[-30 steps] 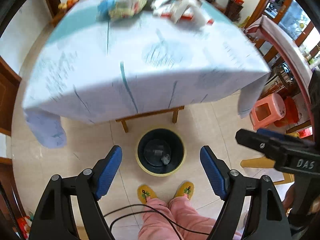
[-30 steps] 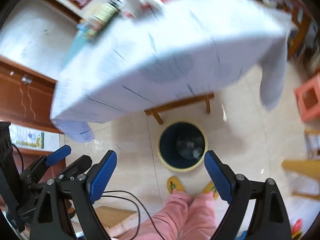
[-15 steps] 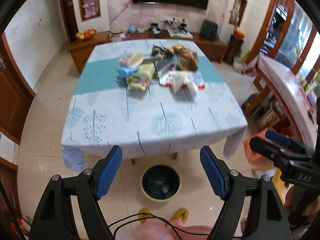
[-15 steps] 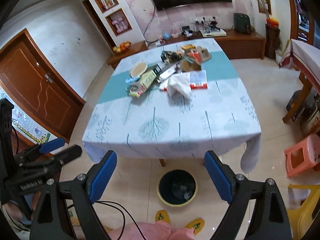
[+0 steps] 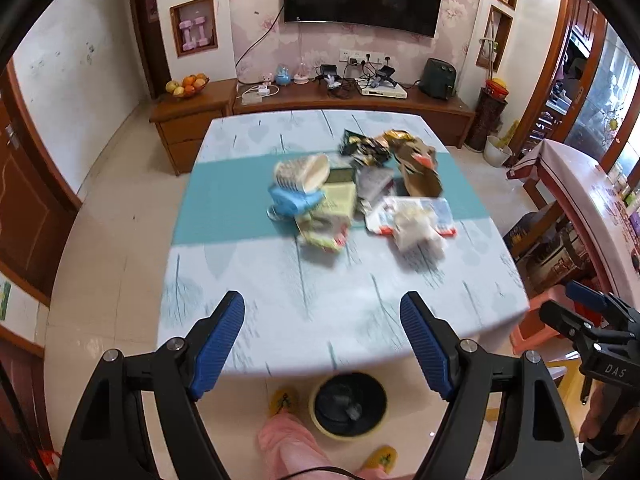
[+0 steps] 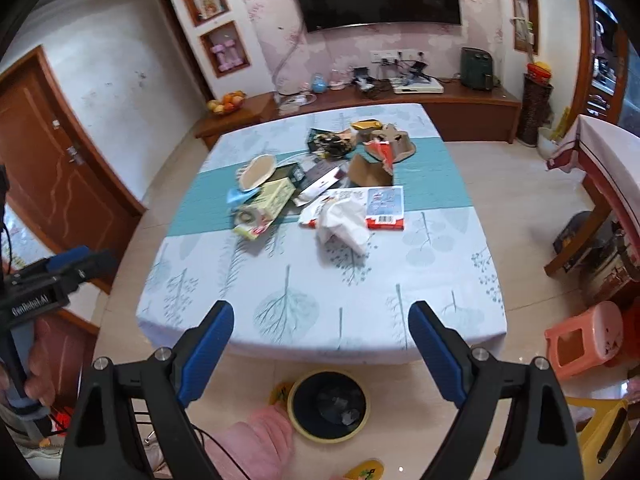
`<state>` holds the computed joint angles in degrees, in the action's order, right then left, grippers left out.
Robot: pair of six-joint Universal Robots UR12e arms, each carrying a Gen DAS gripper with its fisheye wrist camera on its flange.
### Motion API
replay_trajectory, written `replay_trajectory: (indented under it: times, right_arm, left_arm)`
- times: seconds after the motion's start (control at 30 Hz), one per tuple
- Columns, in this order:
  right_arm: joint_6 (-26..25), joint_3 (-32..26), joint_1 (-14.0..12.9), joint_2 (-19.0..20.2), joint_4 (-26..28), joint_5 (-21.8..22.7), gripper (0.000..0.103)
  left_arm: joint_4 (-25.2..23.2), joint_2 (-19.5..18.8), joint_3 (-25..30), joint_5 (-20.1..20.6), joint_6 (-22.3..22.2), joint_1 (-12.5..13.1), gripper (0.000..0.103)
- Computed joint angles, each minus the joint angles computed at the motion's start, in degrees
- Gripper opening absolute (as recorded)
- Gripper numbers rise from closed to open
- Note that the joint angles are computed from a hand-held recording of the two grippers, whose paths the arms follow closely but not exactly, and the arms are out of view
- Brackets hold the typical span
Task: Collect trash
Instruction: 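Grasp the checkered paper cup with the left gripper while the right gripper grasps white tissue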
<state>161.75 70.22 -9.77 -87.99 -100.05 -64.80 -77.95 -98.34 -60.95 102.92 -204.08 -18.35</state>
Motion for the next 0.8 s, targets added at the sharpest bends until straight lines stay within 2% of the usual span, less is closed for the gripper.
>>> replay_trajectory:
  times: [0.1,0.3,0.4,0.6,0.8]
  right_arm:
    - [5.0,-2.0,2.4,2.7,-1.3,-4.4,0.090]
    - [15.9,-8.6,7.7,10.1,0.4,-15.3,0.090]
    - [19.9,-11.1,9.5,13.1,1.2,-19.6,0.089]
    - [25.5,-16.4,11.6,18.3,6.2,-26.3,0.089]
    - [26.5,-19.7,12.5,21.1,9.0,-29.1,0.089]
  left_arm:
    - [0.7,-1.8,1.4,-4.1,4.2,3.3,0.079]
    - [-3.8,-8.8,9.3,-11.0,13.9,8.7,0.079]
    - [-6.5,-12.7,13.6,-13.1,17.2,10.3,0.079]
    - [-13.3,-20.5,22.5,-14.1,22.6,11.1,0.079]
    - [-18.5,-27.1,30.5,-13.0,23.5,10.9,0.078]
